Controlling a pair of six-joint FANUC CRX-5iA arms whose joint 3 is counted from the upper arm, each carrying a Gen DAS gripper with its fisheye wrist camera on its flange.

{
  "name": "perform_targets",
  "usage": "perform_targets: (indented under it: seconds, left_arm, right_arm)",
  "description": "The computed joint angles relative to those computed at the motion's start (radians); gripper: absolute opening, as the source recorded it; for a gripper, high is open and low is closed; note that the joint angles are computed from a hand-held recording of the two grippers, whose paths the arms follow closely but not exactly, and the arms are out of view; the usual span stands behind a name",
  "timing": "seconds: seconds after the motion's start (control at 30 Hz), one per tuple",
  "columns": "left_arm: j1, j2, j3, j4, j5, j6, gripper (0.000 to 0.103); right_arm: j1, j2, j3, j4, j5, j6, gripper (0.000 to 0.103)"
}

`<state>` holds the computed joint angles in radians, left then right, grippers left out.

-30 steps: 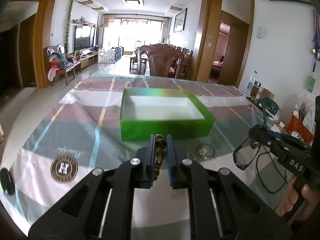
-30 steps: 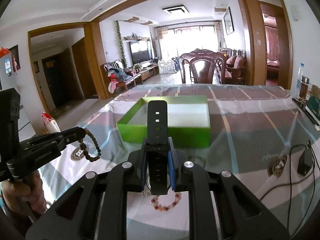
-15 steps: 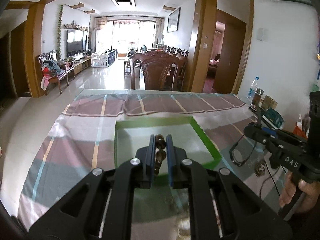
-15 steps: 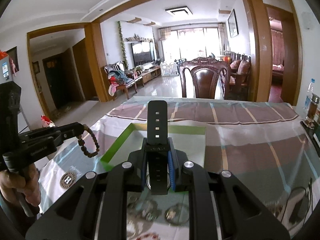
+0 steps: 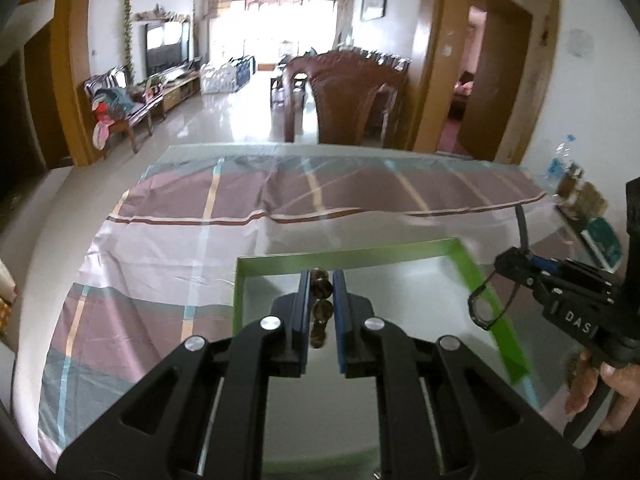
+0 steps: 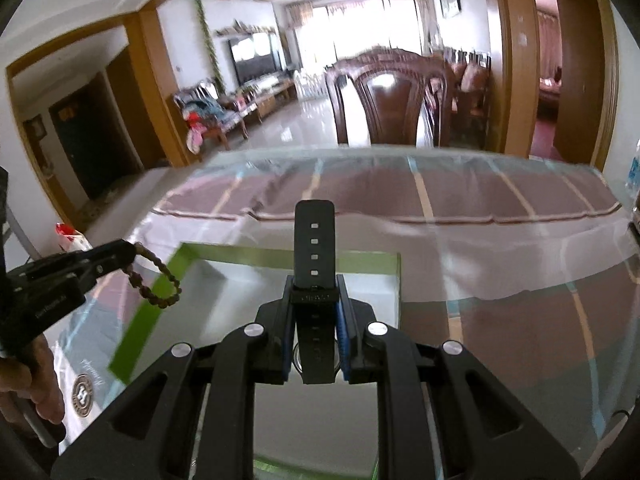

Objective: Organize jewelry
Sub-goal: 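Open both tools to drop the bracelet and watch into the green box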

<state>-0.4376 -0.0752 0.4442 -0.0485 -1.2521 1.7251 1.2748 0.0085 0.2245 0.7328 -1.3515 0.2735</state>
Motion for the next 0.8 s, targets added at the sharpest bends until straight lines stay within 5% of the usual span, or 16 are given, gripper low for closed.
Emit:
perform_targets:
  seconds: [0.43, 0.47, 0.5, 0.53, 0.6, 0.8]
  left_arm:
    - [0.027, 0.093, 0.017, -0.013, -0.049, 0.015, 0.015]
    - [0.027, 0.096, 0.019, -0.009, -0.054, 0.016, 0.04]
    - [0.026, 0.096, 0.019, -0.01, -0.056, 0.019, 0.08]
    - [0.02, 0.086, 0.01, -0.022, -0.043, 0.028, 0.091]
    - [0.007, 0.03, -0.048, -0.05, 0.037, 0.045, 0.094]
    - [0.002, -0.137, -0.16, -0.045, 0.09, 0.092, 0.097]
  right_arm:
    - [-0.098, 0.067, 0.054, -0.137, -0.008, 0.065, 0.022]
    - [-0.101, 0.068, 0.057, -0.149, -0.009, 0.075, 0.041]
    - [-0.095, 0.068, 0.053, -0.139, -0.012, 0.076, 0.069]
    - [-0.084, 0.06, 0.029, -0.093, -0.011, 0.049, 0.077]
    - [-0.051, 0.029, -0.04, 0.022, -0.018, -0.026, 0.088]
    - [0.107, -0.118, -0.188, 0.208, -0.036, -0.236, 0.091]
